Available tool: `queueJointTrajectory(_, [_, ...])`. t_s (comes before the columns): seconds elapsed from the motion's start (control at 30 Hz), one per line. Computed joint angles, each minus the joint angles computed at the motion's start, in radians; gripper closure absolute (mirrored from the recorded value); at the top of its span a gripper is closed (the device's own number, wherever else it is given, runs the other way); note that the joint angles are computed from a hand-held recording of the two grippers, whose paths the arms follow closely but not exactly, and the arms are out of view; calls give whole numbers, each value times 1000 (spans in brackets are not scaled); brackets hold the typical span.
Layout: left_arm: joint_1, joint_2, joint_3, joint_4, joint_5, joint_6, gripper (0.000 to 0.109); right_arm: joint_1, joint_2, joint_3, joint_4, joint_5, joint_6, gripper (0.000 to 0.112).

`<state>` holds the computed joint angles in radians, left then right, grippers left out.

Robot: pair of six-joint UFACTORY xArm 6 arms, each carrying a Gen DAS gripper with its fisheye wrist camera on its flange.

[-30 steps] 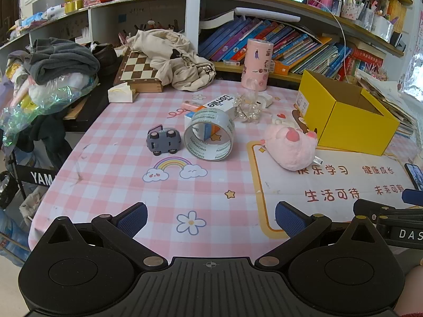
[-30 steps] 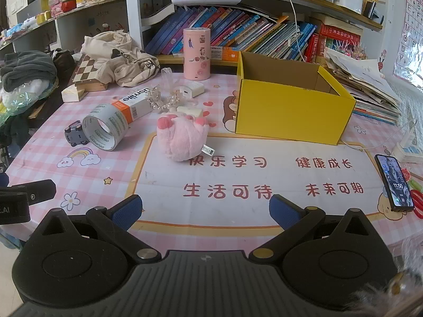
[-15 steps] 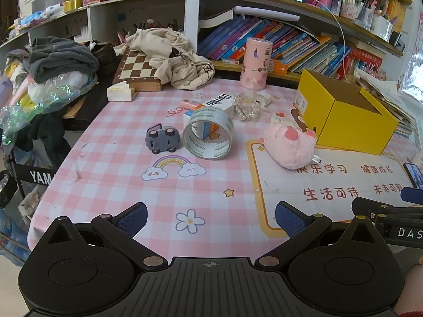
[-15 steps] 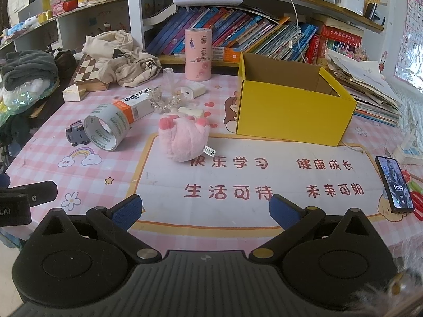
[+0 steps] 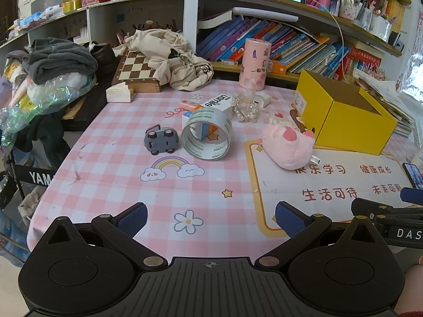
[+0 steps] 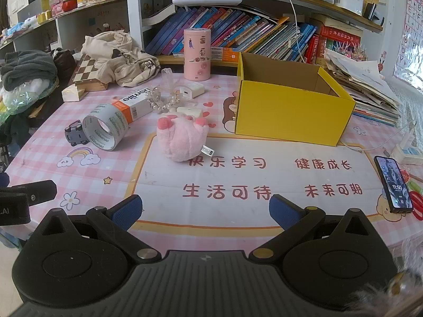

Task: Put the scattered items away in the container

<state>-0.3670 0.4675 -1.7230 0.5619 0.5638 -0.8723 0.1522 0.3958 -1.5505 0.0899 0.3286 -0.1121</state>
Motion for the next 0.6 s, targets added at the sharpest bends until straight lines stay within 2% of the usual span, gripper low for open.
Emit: queueJointTrajectory(0.6, [4,8,-14,2,5,-11,6,6,9,-16,41,-6,-49,9])
